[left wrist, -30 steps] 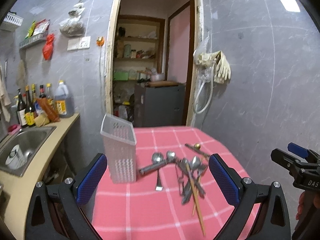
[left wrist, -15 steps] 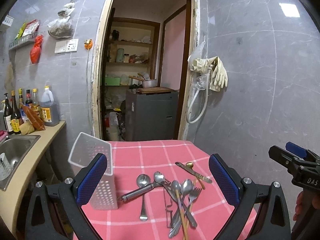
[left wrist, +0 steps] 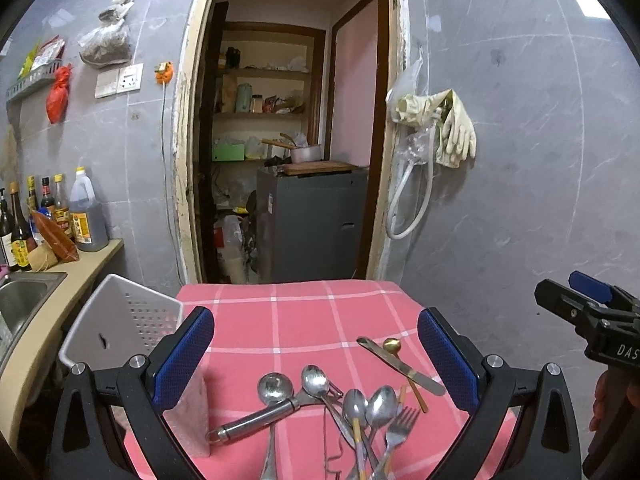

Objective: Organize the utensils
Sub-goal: 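Move both tools forward over the pile of utensils, then grasp the large steel spoon with the left tool while the right tool grasps the dark-handled knife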

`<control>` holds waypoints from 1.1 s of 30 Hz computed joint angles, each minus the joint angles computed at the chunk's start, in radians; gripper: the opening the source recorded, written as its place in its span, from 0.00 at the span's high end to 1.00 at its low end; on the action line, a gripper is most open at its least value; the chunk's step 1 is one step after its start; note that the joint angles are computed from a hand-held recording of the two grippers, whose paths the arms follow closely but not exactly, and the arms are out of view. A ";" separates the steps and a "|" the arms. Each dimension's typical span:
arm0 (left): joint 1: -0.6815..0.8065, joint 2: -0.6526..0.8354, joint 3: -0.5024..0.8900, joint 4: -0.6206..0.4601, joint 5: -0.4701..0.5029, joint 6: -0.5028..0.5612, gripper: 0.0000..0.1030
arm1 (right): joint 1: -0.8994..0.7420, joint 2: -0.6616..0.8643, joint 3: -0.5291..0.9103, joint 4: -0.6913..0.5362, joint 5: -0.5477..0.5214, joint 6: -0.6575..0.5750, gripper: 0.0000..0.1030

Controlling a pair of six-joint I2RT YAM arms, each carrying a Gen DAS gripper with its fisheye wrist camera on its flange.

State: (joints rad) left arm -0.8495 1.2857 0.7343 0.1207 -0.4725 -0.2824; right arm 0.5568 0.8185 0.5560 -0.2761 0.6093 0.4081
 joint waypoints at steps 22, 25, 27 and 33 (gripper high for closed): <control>0.145 0.552 0.354 -0.175 0.097 -0.187 0.15 | -0.511 0.824 0.122 0.503 -0.843 -0.251 0.45; 0.171 0.596 0.387 -0.228 0.117 -0.234 0.26 | -0.488 0.909 0.191 0.484 -0.875 -0.278 0.55; 0.182 0.630 0.415 -0.266 0.117 -0.256 0.31 | -0.471 0.961 0.230 0.475 -0.888 -0.294 0.58; 0.206 0.686 0.451 -0.303 0.150 -0.292 0.38 | -0.418 1.076 0.368 0.388 -0.891 -0.346 0.69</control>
State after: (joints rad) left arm -0.6434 1.9719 1.1857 -0.1825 -0.3222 -0.5739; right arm 0.1386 1.8948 0.9240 0.1117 -0.2814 0.0625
